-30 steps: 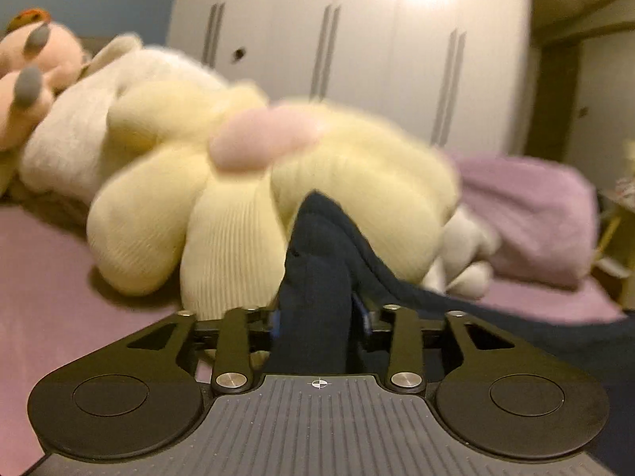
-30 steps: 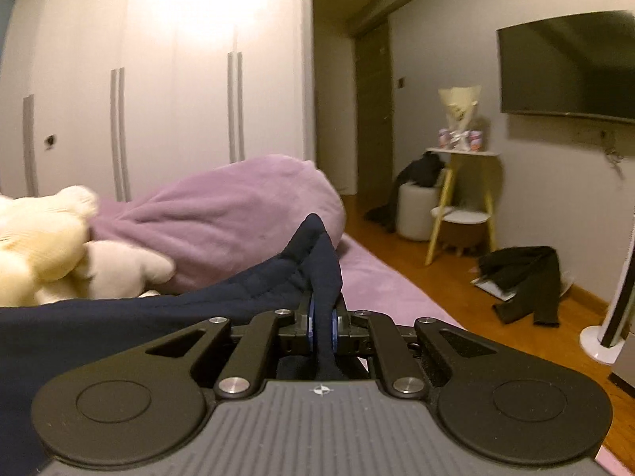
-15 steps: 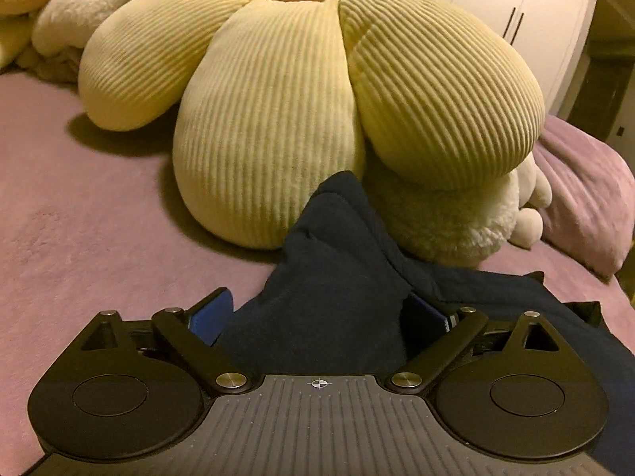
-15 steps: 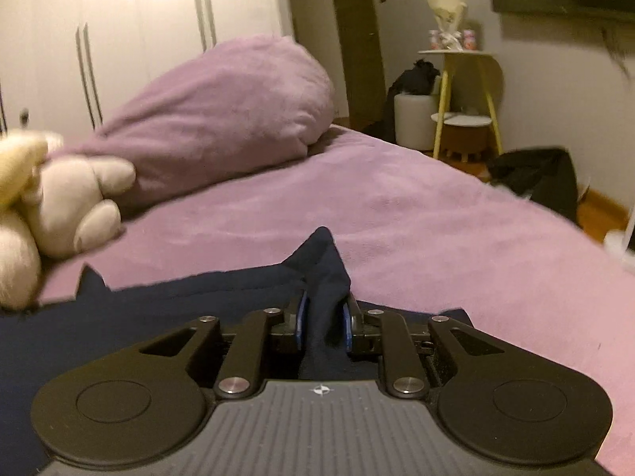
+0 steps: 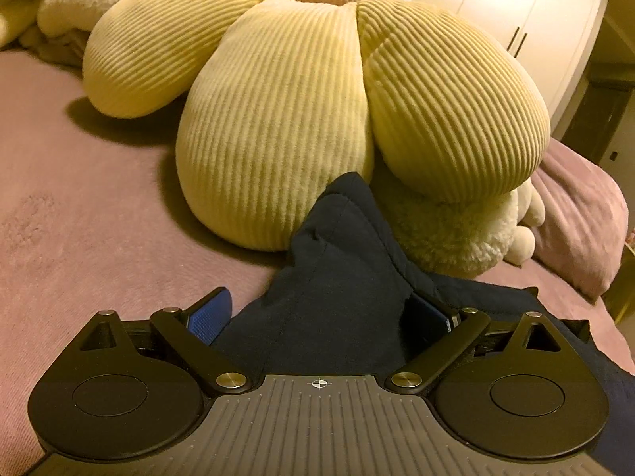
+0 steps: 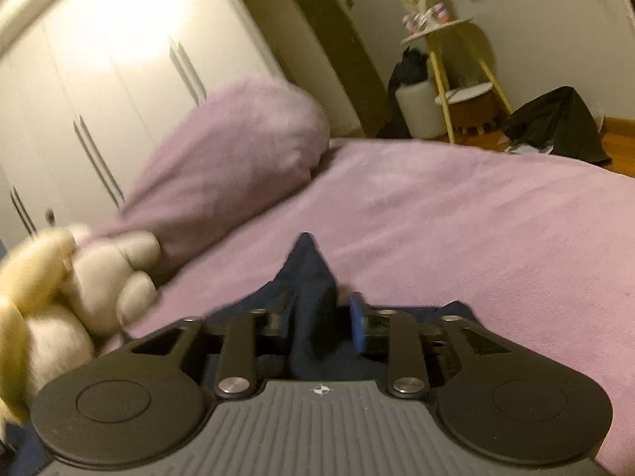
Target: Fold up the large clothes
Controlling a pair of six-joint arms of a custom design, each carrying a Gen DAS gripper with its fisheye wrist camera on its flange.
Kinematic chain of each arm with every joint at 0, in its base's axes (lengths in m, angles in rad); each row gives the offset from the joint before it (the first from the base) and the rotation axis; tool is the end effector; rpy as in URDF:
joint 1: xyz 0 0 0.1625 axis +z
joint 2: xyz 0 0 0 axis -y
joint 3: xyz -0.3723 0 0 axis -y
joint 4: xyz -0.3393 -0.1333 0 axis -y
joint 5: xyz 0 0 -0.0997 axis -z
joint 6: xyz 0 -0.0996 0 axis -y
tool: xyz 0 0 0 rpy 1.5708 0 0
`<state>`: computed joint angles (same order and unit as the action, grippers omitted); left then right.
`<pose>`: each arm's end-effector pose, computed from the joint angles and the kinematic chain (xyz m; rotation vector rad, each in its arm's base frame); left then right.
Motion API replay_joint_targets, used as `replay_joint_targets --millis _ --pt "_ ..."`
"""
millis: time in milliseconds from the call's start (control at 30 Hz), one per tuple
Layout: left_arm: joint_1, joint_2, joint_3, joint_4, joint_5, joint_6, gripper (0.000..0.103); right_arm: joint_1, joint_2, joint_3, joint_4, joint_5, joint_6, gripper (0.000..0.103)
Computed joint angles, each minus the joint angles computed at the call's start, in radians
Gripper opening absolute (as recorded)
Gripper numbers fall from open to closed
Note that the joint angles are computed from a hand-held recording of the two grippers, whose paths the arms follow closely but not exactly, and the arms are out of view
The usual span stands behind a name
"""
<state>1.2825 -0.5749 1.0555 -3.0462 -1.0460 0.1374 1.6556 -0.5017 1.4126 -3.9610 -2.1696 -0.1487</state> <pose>-0.0347 -0.7615 0.2447 0.1637 2.4017 -1.3378 0.1299 -0.6167 0.1652 -0.3156 -1.9837 1.7442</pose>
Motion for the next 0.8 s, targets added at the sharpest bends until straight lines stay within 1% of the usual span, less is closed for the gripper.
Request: replay_joint_targets --millis 33,67,100,133,167,200,233,267,300,333,367,400,433,467,500,533,567,600,633,667,700,733,800 --pt "-0.001 0.003 -0.002 -0.002 0.003 0.005 0.099 0.002 0.007 0.018 -0.096 0.018 0.004 0.052" --pt "-0.001 0.005 -0.005 0.000 0.004 0.005 0.099 0.008 0.014 0.036 -0.200 0.039 0.009 0.054" --pt "-0.002 0.007 -0.008 0.001 0.005 0.005 0.099 0.015 0.021 0.049 -0.280 0.062 0.004 0.054" --pt "-0.002 0.007 -0.007 0.001 0.006 0.004 0.099 0.022 0.016 0.072 -0.325 0.101 0.009 0.054" --pt "-0.005 0.005 -0.006 0.001 0.011 0.004 0.099 0.026 0.008 0.095 -0.329 0.147 0.021 0.054" --pt "-0.010 0.003 -0.003 0.000 0.024 0.006 0.099 0.030 -0.003 0.114 -0.302 0.194 0.043 0.054" --pt "-0.016 0.001 0.001 -0.002 0.040 0.010 0.099 0.022 -0.017 0.146 -0.251 0.284 0.078 0.053" --pt "-0.024 -0.005 0.011 -0.004 0.062 0.009 0.100 0.021 -0.024 0.159 -0.179 0.335 0.101 0.049" --pt "-0.033 -0.012 0.020 -0.001 0.089 0.003 0.100 0.025 -0.021 0.150 -0.088 0.344 0.084 0.045" --pt "-0.046 -0.021 0.025 0.016 0.125 -0.004 0.100 0.032 -0.001 0.117 0.003 0.311 0.025 0.031" --pt "-0.066 -0.029 0.037 0.015 0.175 0.002 0.099 0.044 0.032 0.069 0.058 0.236 -0.036 0.027" --pt "-0.086 -0.040 0.065 -0.028 0.198 0.040 0.099 0.044 0.048 0.044 0.087 0.203 -0.056 0.023" --pt "-0.104 -0.060 0.118 -0.100 0.180 0.103 0.099 0.037 0.046 0.047 0.084 0.212 -0.044 0.020" --pt "-0.122 -0.085 0.181 -0.167 0.132 0.166 0.100 0.026 0.042 0.057 0.069 0.234 -0.030 0.017" --pt "-0.134 -0.107 0.232 -0.195 0.083 0.195 0.102 0.021 0.041 0.059 0.069 0.230 -0.013 0.011" --pt "-0.141 -0.128 0.275 -0.184 0.017 0.205 0.102 0.016 0.041 0.060 0.069 0.231 -0.006 0.010" --pt "-0.143 -0.130 0.290 -0.168 -0.022 0.220 0.102 0.015 0.043 0.060 0.065 0.231 -0.012 0.010" --pt "-0.147 -0.114 0.287 -0.158 -0.024 0.249 0.102 0.017 0.048 0.055 0.061 0.225 -0.024 0.010" --pt "-0.150 -0.094 0.273 -0.142 0.001 0.272 0.102 0.020 0.050 0.050 0.063 0.220 -0.031 0.010" --pt "-0.150 -0.066 0.241 -0.099 0.045 0.282 0.102 0.019 0.053 0.048 0.063 0.220 -0.032 0.010" --pt "-0.145 -0.043 0.211 -0.066 0.071 0.267 0.102 0.017 0.052 0.051 0.060 0.224 -0.031 0.010" --pt "-0.134 -0.031 0.193 -0.052 0.061 0.243 0.103 0.019 0.053 0.042 0.070 0.220 -0.033 0.010" --pt "-0.124 -0.017 0.181 -0.073 0.038 0.254 0.103 0.017 0.059 0.035 0.074 0.219 -0.039 0.010"
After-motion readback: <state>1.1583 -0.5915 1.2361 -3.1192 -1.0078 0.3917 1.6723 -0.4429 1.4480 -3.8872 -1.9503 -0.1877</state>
